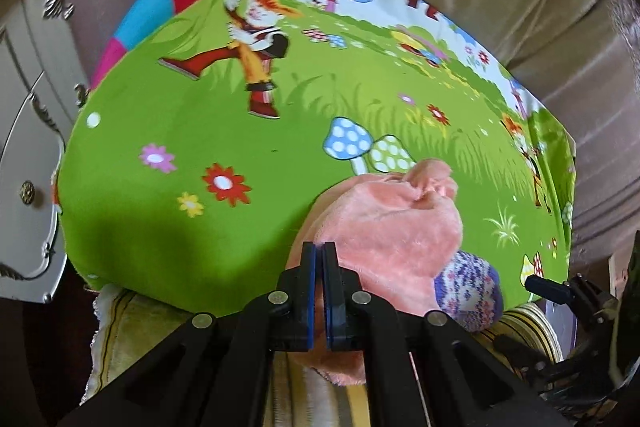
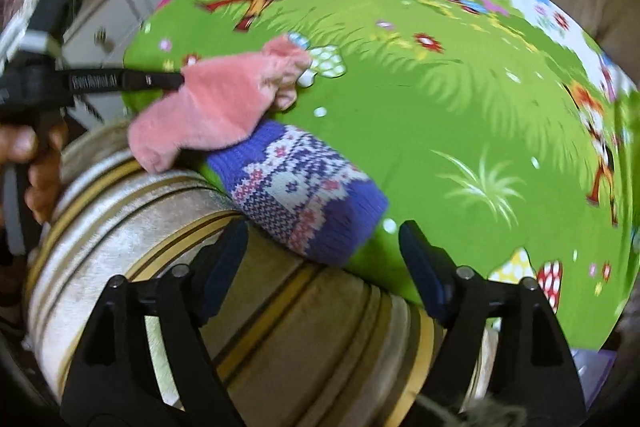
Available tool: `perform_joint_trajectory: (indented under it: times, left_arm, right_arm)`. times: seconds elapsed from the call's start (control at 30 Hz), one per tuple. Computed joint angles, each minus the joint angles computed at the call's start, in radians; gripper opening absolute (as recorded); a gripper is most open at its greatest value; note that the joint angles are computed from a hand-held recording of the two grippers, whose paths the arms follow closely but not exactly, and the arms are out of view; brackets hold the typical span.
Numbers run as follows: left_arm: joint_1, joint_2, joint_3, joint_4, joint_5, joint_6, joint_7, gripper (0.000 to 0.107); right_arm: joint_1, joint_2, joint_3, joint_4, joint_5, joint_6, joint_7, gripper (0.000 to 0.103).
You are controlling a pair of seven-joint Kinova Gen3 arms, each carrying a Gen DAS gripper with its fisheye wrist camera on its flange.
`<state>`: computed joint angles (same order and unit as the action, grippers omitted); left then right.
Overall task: Organize soft objects
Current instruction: 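Grasp the pink fuzzy hat with the left tool while the right tool grasps the purple knit sock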
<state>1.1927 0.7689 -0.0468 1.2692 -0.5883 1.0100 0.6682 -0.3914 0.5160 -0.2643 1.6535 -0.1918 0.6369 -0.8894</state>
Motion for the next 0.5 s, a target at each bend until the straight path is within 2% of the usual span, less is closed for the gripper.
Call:
perform_joint_trajectory:
  times: [0.13,0.17,0.2,0.23,0.27,0.3,0.4,0.5]
  left_arm:
    - [0.009,-0.015,-0.010,0.041,-0.020,-0.049,0.032,0.009]
    - [0.011,-0.019,-0.012,0.050,-0.028,-0.064,0.036,0.018]
    - [0.014,-0.023,-0.016,0.061,-0.039,-0.080,0.041,0.034]
    - [0.018,-0.027,-0.020,0.069,-0.050,-0.091,0.045,0.043]
    - [0.025,-0.029,-0.026,0.074,-0.064,-0.097,0.051,0.059]
    - [0.031,-0.032,-0.031,0.080,-0.081,-0.109,0.052,0.066]
    - [0.010,-0.031,-0.016,0.079,-0.094,-0.140,0.012,0.068]
    - [-0.030,-0.026,0.005,0.081,-0.060,-0.187,-0.040,0.068]
  right_arm:
    - [-0.081,0.030,0.028,-0.021,0.096,-0.008,0.001,0.085]
    - [-0.108,0.038,0.044,-0.028,0.126,-0.011,-0.009,0.085]
    - [-0.130,0.044,0.057,-0.030,0.154,-0.023,-0.020,0.085]
    - [-0.139,0.050,0.060,-0.035,0.170,-0.028,-0.022,0.085]
    - [-0.135,0.060,0.053,-0.049,0.174,-0.019,-0.016,0.086]
    - [-0.135,0.069,0.050,-0.063,0.178,-0.010,-0.013,0.086]
    - [-0.140,0.089,0.045,-0.088,0.192,-0.001,-0.003,0.088]
    - [-0.144,0.114,0.040,-0.120,0.192,0.022,0.007,0.089]
